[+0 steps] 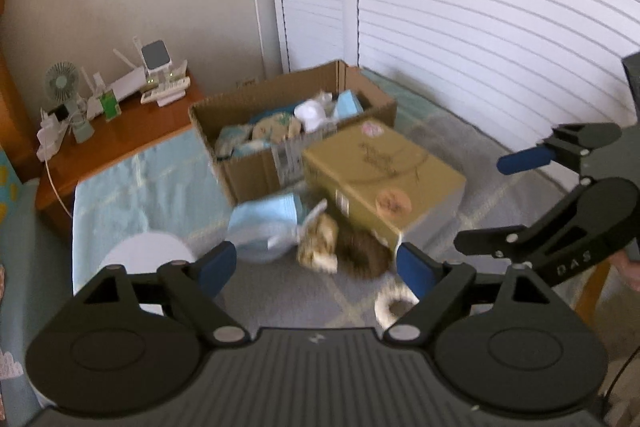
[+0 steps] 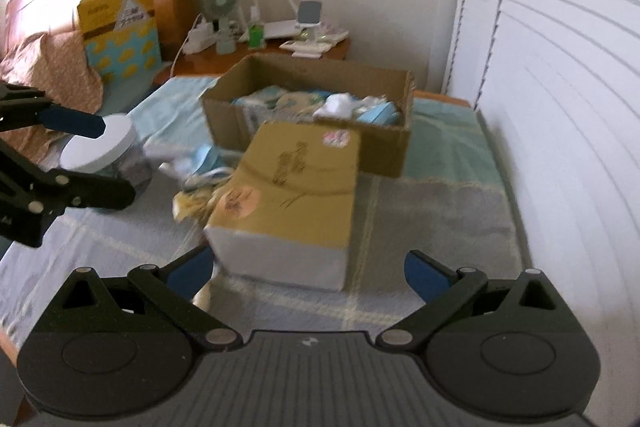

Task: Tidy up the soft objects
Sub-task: 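Move the left gripper to the blue face mask while the right approaches the cream ring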

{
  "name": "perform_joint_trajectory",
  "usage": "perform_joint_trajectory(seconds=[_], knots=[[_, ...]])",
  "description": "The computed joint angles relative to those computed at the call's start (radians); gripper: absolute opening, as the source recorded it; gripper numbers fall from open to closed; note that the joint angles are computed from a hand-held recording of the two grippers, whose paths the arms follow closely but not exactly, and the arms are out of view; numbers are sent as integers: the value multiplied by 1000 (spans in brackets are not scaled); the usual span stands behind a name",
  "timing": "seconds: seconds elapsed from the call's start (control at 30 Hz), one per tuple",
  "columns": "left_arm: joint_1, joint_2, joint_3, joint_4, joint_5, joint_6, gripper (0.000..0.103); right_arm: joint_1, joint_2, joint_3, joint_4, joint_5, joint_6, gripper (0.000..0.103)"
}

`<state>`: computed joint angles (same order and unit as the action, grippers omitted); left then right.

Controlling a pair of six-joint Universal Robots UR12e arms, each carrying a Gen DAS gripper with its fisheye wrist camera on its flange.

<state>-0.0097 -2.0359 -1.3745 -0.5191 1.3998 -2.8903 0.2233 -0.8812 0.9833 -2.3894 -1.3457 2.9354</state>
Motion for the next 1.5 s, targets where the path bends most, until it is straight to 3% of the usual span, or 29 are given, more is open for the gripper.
perform_joint_trajectory(seconds=[0.5,0.67,0.83,1.0,1.27,1.4,1.5], knots=[[35,40,-83,47,-24,5,87,49,27,-30,178,71,-194,103],[43,33,-82,49,-29,-5,87,67,42,-43,179,17,-208,103],[46,24,-74,44,-37,-4,87,63,46,-41,150,3,-163,103],[46,16,-64,37,-47,-1,87,59,34,-6,97,14,-161,103],[47,-1,-21,9,-57,27,87,62,36,-12,103,18,-181,102],[49,-23,33,-22,-66,43,87,64,30,-6,91,31,-202,89],[47,-51,93,-75,-62,57,87,61,25,-5,102,55,-212,67]])
